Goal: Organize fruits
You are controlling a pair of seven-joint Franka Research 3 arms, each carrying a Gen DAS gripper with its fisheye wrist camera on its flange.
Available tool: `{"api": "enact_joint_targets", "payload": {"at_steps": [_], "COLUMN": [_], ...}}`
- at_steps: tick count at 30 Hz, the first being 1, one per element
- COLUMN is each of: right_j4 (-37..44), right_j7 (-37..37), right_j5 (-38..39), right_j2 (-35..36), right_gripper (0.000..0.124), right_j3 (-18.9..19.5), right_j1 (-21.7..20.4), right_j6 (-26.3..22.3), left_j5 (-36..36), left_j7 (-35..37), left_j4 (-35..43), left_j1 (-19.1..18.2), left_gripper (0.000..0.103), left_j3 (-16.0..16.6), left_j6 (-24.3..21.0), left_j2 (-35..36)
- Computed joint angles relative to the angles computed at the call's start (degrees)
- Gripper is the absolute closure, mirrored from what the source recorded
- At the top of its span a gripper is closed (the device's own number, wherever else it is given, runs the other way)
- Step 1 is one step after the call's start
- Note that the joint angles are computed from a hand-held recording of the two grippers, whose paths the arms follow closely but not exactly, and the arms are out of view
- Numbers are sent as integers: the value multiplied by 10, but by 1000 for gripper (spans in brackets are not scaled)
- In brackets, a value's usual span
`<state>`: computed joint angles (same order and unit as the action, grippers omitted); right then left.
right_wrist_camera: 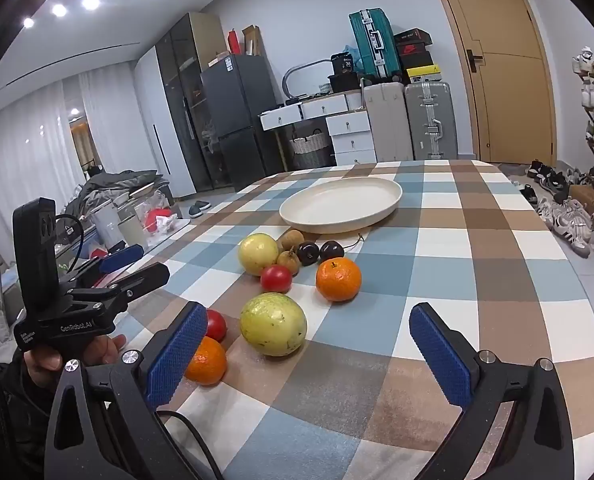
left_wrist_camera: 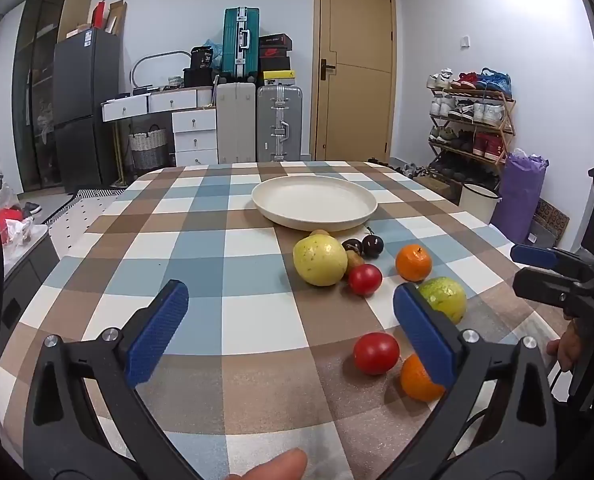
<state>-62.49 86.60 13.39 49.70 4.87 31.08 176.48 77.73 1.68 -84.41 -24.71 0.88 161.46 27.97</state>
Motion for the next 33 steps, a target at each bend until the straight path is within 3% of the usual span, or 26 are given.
{"api": "enact_joint_targets", "payload": {"at_steps": [5,7,33], "right_j4": [-12,5,-4], "right_j7": [-21,10,-2], "right_j5": [15,-15,-14], "right_j2": [-9,0,-3], "right_gripper": [21,21,21], "right_j3": [-12,-28,-12], "right_j1": [5,14,7], "right_j6": [0,-20,-10], "left_j5": [-15,-13,-17], "left_j7": [11,11,1], "left_j4": [-1,-1,-7], "left_j1": [1,-1,2], "left_gripper": [1,1,1], "left_j3": [-2,0,1], "left_j6": [-2,-4,6], "left_j2": [0,0,-2]}}
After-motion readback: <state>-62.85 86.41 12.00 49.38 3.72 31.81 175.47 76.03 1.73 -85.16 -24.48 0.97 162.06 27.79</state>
